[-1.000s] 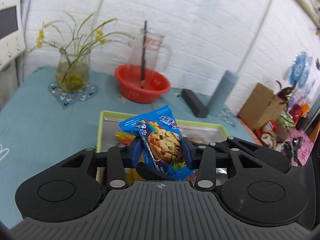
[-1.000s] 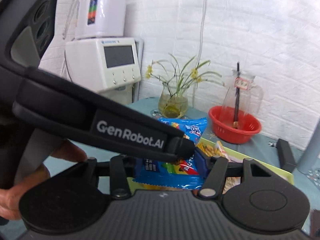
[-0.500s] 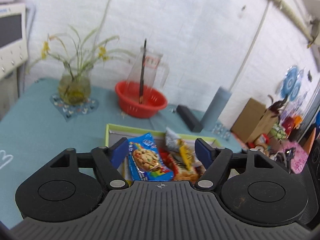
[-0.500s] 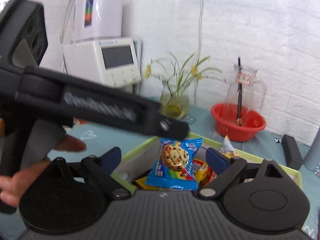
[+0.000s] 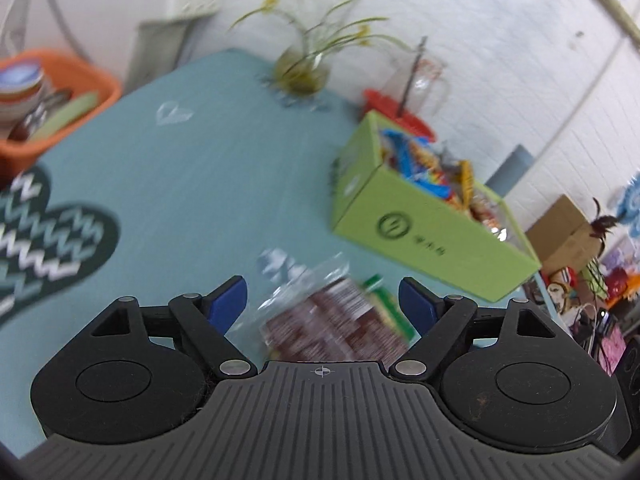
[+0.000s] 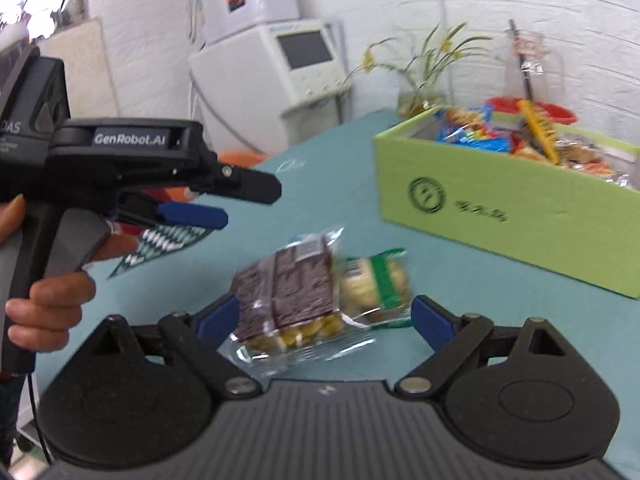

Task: Organize snacks
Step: 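Grasp the brown wafer bag with the left gripper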

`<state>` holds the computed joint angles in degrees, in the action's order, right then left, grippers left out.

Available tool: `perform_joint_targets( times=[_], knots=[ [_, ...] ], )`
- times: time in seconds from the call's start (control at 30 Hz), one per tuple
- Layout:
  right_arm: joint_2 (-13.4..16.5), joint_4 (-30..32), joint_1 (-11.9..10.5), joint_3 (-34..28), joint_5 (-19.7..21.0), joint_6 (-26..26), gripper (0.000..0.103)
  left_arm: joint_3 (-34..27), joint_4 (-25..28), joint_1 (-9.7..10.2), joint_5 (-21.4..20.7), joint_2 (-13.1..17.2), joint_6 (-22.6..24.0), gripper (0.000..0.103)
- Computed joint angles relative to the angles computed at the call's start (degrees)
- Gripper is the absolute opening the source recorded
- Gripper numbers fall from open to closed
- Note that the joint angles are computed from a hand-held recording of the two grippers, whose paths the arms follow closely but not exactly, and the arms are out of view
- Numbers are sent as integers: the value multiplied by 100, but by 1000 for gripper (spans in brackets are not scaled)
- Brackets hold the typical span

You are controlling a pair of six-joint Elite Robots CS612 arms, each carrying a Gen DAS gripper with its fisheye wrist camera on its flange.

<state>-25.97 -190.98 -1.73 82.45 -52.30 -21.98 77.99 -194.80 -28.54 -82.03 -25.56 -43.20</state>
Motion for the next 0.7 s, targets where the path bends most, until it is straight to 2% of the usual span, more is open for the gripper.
perform_joint_targets(
  times=[0.07,0.17,0.2,0.23,0.27,0.37,0.5,0.7],
  knots=[
    [33,80,97,-117,-83,-258,92,18,195,38,-107,12,-228,66],
    [69,388,216,-288,-222,-636,92,-10,320,74,-262,48,-291,65],
    [62,591,254,-334,-314,-704,92,-36,342,94,-392,70,-287,60],
    [55,669,271,-339,-341,-741,93,-66,378,117,-564,91,-260,50],
    [32,622,275,-287,-332,-775,93,-85,376,123,-684,110,-193,46],
    [-114,695,208,-14,-71,-850,93,-25,351,56,-670,86,19,36],
    [-316,158,98,546,-136,-534,93,210,213,-92,-823,-8,62,37],
    [-481,-666,-121,1304,-326,-54,93,416,127,-420,-861,-96,415,49]
  ],
)
